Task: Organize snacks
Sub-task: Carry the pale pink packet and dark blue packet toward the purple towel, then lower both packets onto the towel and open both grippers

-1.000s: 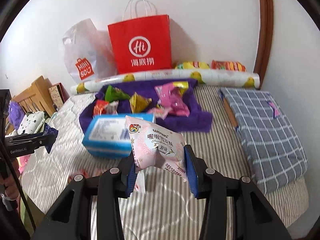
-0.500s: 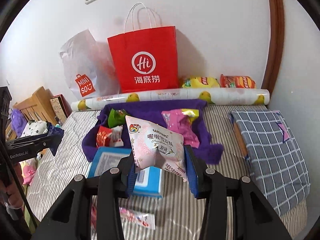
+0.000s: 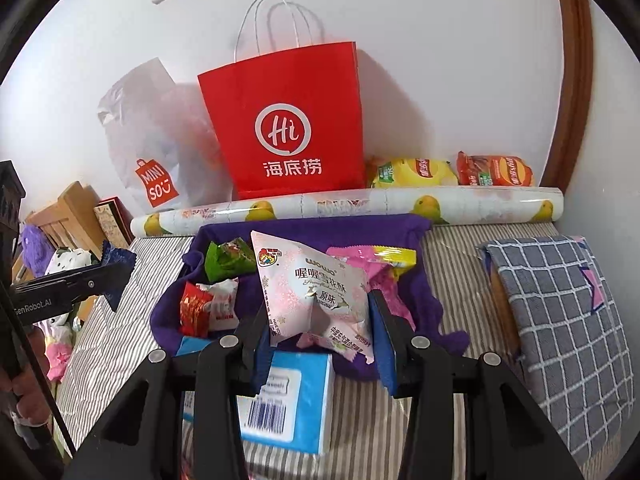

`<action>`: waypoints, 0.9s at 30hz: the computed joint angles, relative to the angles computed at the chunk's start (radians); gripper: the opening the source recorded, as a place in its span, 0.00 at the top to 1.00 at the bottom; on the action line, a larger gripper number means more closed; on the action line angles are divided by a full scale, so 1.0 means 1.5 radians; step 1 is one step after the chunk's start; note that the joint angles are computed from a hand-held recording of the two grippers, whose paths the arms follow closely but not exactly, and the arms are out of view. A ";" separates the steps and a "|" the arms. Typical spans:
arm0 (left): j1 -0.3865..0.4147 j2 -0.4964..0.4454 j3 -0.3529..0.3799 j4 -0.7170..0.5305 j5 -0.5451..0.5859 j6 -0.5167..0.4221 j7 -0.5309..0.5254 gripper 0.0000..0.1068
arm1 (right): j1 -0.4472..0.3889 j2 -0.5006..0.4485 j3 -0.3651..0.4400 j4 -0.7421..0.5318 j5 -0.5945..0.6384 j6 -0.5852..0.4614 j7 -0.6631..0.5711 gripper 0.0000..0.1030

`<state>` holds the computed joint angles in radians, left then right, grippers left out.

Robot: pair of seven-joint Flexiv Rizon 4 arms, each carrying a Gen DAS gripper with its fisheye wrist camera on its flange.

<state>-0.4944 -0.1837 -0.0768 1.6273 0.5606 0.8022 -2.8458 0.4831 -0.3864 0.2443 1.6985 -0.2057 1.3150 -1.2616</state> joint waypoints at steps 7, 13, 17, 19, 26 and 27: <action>0.020 -0.023 0.012 0.006 -0.029 0.045 0.020 0.59 | 0.003 -0.047 0.009 -0.058 0.014 -0.025 -0.013 0.59; 0.026 -0.040 0.025 0.005 -0.050 0.066 0.039 0.59 | 0.010 -0.085 0.013 -0.103 0.024 -0.047 -0.028 0.59; 0.029 -0.053 0.032 0.001 -0.062 0.080 0.049 0.59 | 0.013 -0.105 0.015 -0.128 0.032 -0.065 -0.038 0.59; 0.030 -0.060 0.036 -0.003 -0.067 0.084 0.054 0.59 | 0.013 -0.116 0.017 -0.141 0.036 -0.075 -0.045 0.59; 0.033 -0.089 0.047 -0.013 -0.095 0.104 0.078 0.59 | 0.016 -0.151 0.020 -0.182 0.058 -0.118 -0.065 0.59; 0.033 -0.094 0.048 -0.013 -0.101 0.107 0.082 0.59 | 0.016 -0.154 0.020 -0.186 0.060 -0.124 -0.067 0.59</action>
<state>-0.4441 -0.3250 -0.0044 1.6074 0.4085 0.9631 -2.7232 0.5077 -0.6181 0.2748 1.4189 -0.1155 1.1295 -1.3626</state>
